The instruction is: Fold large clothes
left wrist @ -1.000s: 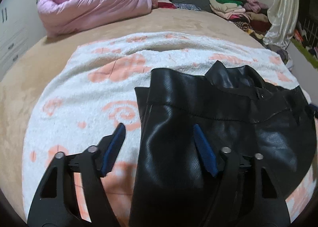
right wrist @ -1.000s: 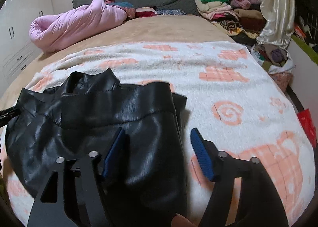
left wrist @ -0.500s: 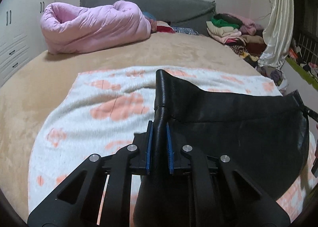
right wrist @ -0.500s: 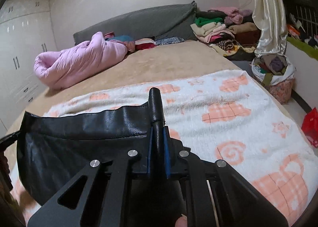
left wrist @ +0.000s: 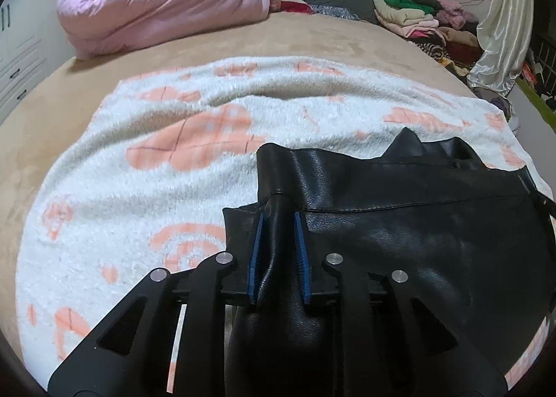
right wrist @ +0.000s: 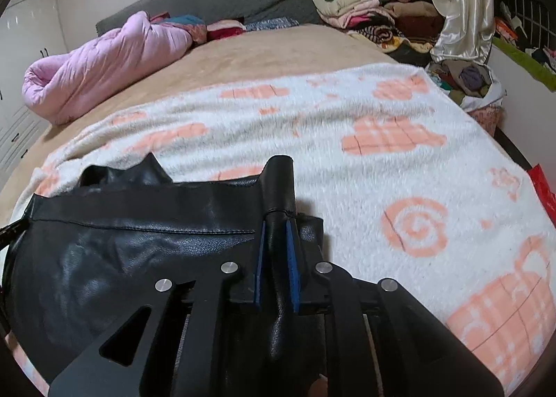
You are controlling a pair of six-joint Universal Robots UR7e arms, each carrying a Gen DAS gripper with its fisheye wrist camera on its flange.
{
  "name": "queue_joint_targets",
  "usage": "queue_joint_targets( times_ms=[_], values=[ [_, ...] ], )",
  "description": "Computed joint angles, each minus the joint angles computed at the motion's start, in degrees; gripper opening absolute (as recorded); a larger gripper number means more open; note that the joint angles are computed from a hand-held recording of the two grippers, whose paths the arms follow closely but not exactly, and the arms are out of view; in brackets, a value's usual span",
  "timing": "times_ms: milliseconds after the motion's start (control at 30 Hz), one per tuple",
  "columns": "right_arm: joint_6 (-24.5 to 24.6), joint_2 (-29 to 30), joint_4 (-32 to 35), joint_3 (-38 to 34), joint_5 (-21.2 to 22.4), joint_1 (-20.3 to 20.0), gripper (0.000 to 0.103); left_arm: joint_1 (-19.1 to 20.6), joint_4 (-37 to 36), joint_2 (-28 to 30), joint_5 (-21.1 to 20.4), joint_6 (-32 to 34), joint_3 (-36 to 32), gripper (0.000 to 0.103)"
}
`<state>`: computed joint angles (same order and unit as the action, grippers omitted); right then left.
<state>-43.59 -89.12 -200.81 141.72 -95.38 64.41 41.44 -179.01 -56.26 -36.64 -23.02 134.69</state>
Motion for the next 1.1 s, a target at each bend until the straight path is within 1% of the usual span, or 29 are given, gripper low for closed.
queue_joint_targets(
  times_ms=[167,333,467,500,533,567,600,633,667,700,733,767,800,833,900,967,1000,1100],
  values=[
    [1.3,0.5,0.6,-0.1,-0.2,-0.7,0.013,0.9,-0.7,0.1,-1.4,-0.7,0.2,0.015],
    [1.1,1.3,-2.1,0.5,-2.3,0.5,0.014,0.7,-0.6,0.2,-0.4,-0.7,0.3,0.017],
    [1.4,0.8,-1.6,0.5,-3.4,1.0,0.017,0.1,1.0,-0.1,0.5,-1.5,0.3,0.020],
    [1.7,0.7,-1.4,0.5,-3.4,0.9,0.021,0.0,1.1,-0.2,0.6,-1.7,0.3,0.021],
    [2.2,0.4,-1.0,0.5,-3.7,1.0,0.029,-0.2,1.5,-0.4,0.6,-2.1,0.4,0.021],
    [2.7,0.4,-0.9,0.4,-4.5,1.1,0.034,-0.2,1.7,-0.6,0.5,-2.3,0.4,0.022],
    [3.7,-0.1,-0.4,0.3,-4.9,1.0,0.042,-0.3,2.1,-0.8,0.5,-2.6,0.4,0.023],
    [4.4,-1.0,0.8,0.3,-4.2,0.6,0.045,-0.4,2.7,-1.1,0.8,-3.3,0.5,0.027],
    [4.9,-2.0,2.4,0.3,-3.2,-0.1,0.046,-0.6,3.3,-1.4,0.9,-3.8,0.6,0.032],
    [5.7,-3.2,4.2,0.3,-2.4,-0.6,0.052,-0.8,4.1,-1.9,1.0,-4.5,0.8,0.036],
    [6.0,-4.1,5.5,0.3,-2.2,-0.9,0.060,-0.9,5.1,-2.7,0.9,-5.6,1.1,0.046],
    [6.2,-5.3,6.9,0.5,-1.3,-1.5,0.062,-1.0,5.5,-3.4,0.5,-6.1,1.3,0.056],
    [6.3,-6.0,7.6,0.6,-0.6,-1.8,0.064,-1.1,5.7,-4.1,0.1,-6.7,1.6,0.059],
    [6.2,-7.2,9.4,0.7,0.3,-2.3,0.069,-1.3,6.3,-5.1,-0.3,-7.5,2.1,0.062],
    [6.0,-9.5,12.6,1.1,1.8,-3.3,0.075,-1.8,7.6,-6.7,-0.3,-8.9,2.8,0.064],
    [5.2,-12.5,18.1,1.4,4.2,-4.5,0.076,-2.2,8.1,-8.6,-0.6,-10.7,4.2,0.081],
    [5.2,-13.3,19.5,1.5,4.3,-4.6,0.076,-2.2,8.4,-9.6,-1.3,-11.6,4.8,0.081],
    [3.7,-16.7,24.7,2.2,6.1,-5.6,0.076,-1.5,7.3,-12.6,-6.3,-13.5,6.9,0.081]
  ],
)
